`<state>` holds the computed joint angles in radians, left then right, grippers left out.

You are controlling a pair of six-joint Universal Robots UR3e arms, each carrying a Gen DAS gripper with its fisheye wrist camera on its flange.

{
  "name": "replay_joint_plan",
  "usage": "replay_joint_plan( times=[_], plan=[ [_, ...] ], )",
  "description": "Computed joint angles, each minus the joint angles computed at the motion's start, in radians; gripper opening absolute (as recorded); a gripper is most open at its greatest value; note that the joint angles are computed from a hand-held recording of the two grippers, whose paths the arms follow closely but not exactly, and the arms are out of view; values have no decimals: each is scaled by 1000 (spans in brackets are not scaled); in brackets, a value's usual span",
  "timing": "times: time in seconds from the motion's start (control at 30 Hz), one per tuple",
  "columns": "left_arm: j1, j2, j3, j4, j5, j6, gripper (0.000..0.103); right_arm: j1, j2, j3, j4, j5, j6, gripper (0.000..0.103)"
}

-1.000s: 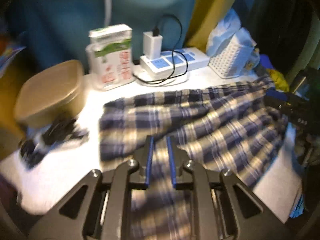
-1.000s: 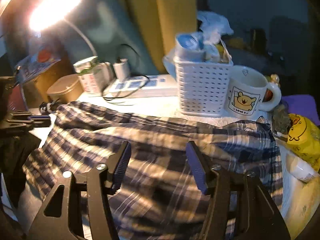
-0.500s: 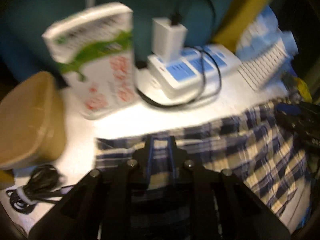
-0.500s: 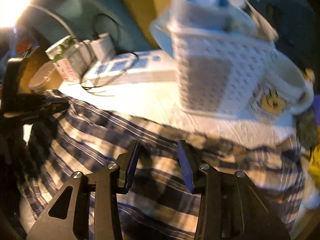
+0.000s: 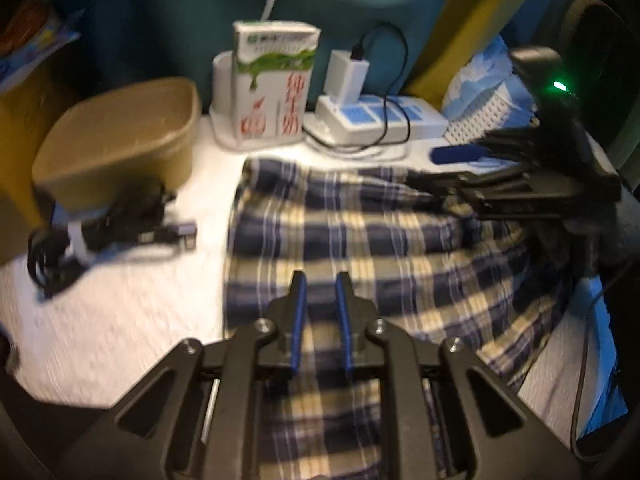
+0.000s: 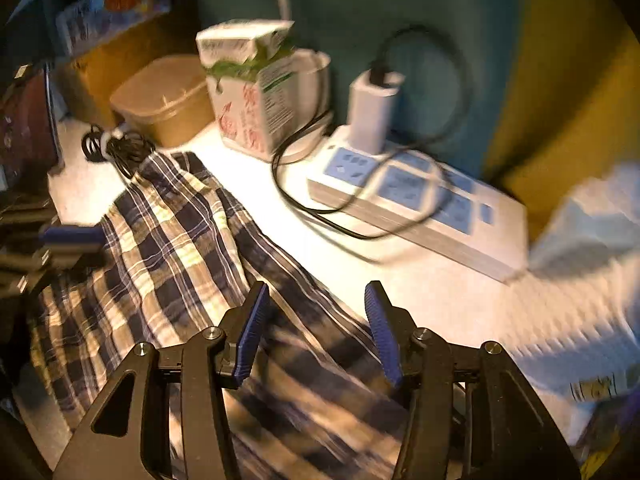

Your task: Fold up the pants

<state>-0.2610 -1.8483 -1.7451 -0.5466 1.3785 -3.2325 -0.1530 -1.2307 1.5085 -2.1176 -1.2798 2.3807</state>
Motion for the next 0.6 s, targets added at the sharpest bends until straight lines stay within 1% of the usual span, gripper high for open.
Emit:
replay_joint_plan(
  times=[0.1,0.13,0.17,0.2,0.23,0.27,0.3,0.4,0.5,0.6],
  plan=[
    [9,30,-75,40,8,-24,16,60,39,0,-41,-63,2,52],
    [11,26,-83,47,9,-31,16,74,41,24,-78,-75,-5,42],
    [9,16,-83,50,12,-39,16,72,35,36,-85,-56,-17,35],
    [15,16,-92,47,13,-42,16,76,36,27,-69,-48,-24,21],
    [21,15,-101,45,10,-43,16,83,37,27,-82,-58,-13,6],
    [26,14,-110,46,3,-40,15,99,38,40,-136,-89,6,4],
    [26,11,-113,55,0,-40,15,103,45,37,-159,-95,14,4],
    [20,12,-120,69,7,-44,15,101,91,-18,-159,-97,52,3],
    [11,10,-120,74,16,-48,15,95,158,-103,-144,-98,112,3],
    [7,13,-113,56,18,-54,16,76,187,-170,-66,-78,150,3]
  ],
)
